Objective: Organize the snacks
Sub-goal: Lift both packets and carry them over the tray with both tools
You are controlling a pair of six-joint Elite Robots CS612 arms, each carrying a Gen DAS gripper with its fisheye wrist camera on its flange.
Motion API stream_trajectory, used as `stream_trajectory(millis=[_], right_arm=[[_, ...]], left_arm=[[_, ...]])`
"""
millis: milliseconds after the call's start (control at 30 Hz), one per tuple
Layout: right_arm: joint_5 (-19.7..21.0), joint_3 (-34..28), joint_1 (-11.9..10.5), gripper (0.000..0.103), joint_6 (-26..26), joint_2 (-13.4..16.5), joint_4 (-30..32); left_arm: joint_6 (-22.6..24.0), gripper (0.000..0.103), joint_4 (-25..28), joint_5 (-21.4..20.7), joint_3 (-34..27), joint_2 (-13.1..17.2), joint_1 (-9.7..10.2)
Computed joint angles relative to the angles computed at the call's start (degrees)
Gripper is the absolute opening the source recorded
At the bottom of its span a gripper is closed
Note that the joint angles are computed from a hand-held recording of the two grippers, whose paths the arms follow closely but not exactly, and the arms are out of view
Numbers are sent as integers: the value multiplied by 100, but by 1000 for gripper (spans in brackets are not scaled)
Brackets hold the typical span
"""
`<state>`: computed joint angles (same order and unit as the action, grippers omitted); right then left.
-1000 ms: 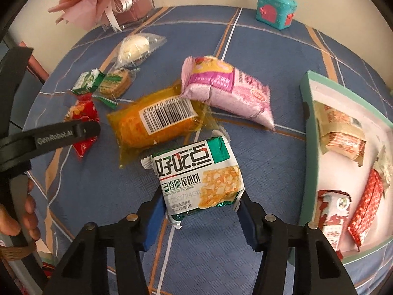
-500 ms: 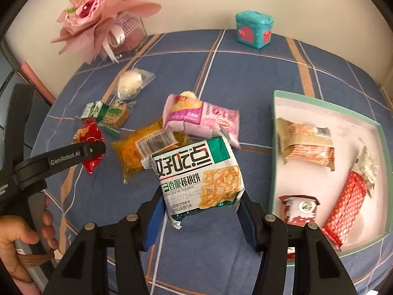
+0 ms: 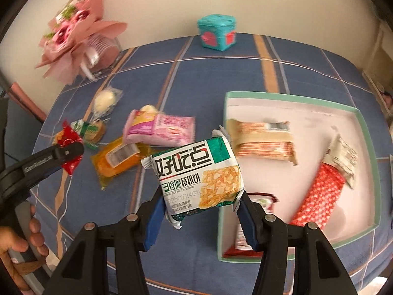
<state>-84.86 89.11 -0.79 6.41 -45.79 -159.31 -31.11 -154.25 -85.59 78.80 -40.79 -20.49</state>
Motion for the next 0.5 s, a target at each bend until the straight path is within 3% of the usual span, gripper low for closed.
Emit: stream_trajectory(millis=[500], right_arm=[[-91, 280, -397, 58, 838, -171, -56]], left_arm=[[627, 56, -347, 133, 52, -92, -471]])
